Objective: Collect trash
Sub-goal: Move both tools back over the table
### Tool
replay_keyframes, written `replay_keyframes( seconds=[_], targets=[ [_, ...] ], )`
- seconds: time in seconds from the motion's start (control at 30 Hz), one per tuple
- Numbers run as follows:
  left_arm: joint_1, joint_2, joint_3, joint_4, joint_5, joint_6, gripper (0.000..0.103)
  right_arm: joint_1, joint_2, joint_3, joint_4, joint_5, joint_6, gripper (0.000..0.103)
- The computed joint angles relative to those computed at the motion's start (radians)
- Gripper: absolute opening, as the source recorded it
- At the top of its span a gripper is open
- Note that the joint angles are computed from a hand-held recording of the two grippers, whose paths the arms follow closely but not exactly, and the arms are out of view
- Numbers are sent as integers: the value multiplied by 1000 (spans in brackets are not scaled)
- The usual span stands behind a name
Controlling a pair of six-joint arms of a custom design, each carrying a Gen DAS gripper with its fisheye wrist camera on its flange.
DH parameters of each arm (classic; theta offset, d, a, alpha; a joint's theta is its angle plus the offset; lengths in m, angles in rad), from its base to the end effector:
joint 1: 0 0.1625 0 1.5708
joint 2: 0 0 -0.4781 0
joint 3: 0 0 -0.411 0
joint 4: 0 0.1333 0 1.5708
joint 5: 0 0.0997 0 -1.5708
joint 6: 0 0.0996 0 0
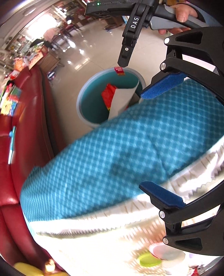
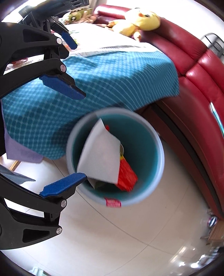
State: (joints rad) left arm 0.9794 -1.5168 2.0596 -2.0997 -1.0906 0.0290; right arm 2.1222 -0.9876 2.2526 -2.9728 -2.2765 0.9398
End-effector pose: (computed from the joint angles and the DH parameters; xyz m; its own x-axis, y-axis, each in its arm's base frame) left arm -0.1166 -0.4953 0.3379 -0.7162 0.5237 -0.4613 0.5785 0.8152 0.0273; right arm 0.3184 -0.3866 0.1082 -0.8289 0.4906 0.2688 0.2548 0.7589 -0.5993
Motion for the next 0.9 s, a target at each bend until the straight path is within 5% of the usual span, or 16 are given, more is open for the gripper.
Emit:
replay_keyframes(
  seconds=[0.43, 0.9],
  targets=[
    [121, -190, -68, 96, 78, 50, 97, 113, 194, -250, 149, 31, -140, 83],
    [347, -277, -213, 11, 183, 141, 97, 204, 478, -705, 529, 100, -412, 83]
  ],
)
